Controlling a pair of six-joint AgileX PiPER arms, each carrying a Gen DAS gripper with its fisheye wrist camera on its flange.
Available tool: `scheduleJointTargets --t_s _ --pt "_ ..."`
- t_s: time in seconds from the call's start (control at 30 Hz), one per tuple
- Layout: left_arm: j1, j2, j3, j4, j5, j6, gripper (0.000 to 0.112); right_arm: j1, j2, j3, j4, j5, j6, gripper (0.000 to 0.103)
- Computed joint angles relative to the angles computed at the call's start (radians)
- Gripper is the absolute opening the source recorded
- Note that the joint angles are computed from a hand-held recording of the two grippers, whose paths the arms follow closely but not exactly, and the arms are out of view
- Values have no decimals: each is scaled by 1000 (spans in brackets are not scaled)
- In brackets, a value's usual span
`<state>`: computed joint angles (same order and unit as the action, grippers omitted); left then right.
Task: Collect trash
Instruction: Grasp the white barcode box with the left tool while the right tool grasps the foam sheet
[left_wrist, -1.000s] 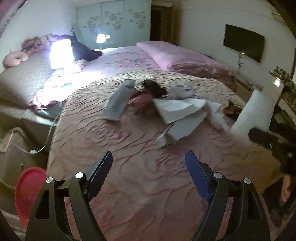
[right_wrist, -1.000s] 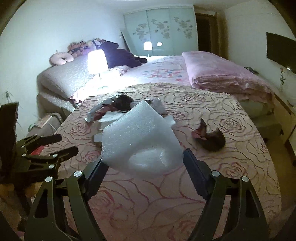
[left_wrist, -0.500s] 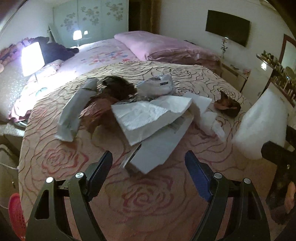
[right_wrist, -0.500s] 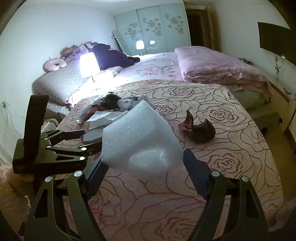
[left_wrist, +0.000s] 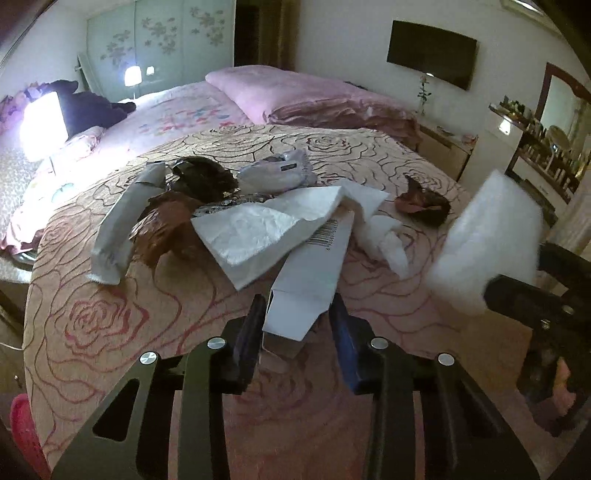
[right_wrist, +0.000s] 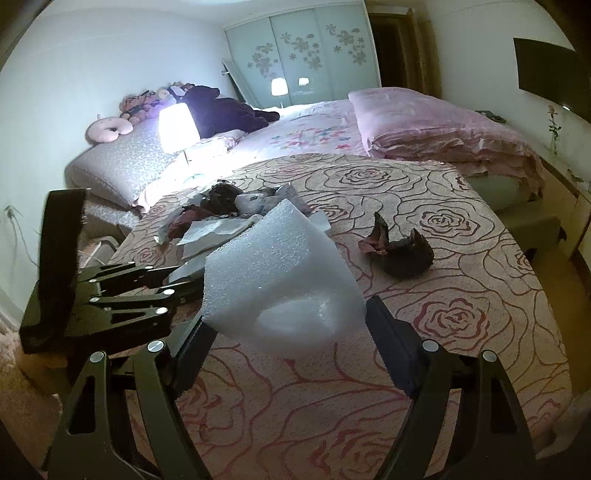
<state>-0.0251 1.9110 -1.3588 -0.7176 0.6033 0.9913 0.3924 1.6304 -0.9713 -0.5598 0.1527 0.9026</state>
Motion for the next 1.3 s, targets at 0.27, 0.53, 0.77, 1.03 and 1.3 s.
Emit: scheduleJointTargets --t_s 0.27,0.53,0.77,1.03,1.3 --pt "67 -118 154 -75 1 101 33 33 14 -10 21 4 -26 77" --pt "113 -213 277 -82 -12 194 34 68 33 -32 13 22 -19 77" --pt "69 -178 241 -73 -27 153 50 73 24 -31 -32 33 30 77" --pt "37 -135 218 -3 -58 76 36 62 30 -24 44 26 -42 77" --pt "104 -179 243 -67 -33 95 32 75 50 -44 131 26 -132 77"
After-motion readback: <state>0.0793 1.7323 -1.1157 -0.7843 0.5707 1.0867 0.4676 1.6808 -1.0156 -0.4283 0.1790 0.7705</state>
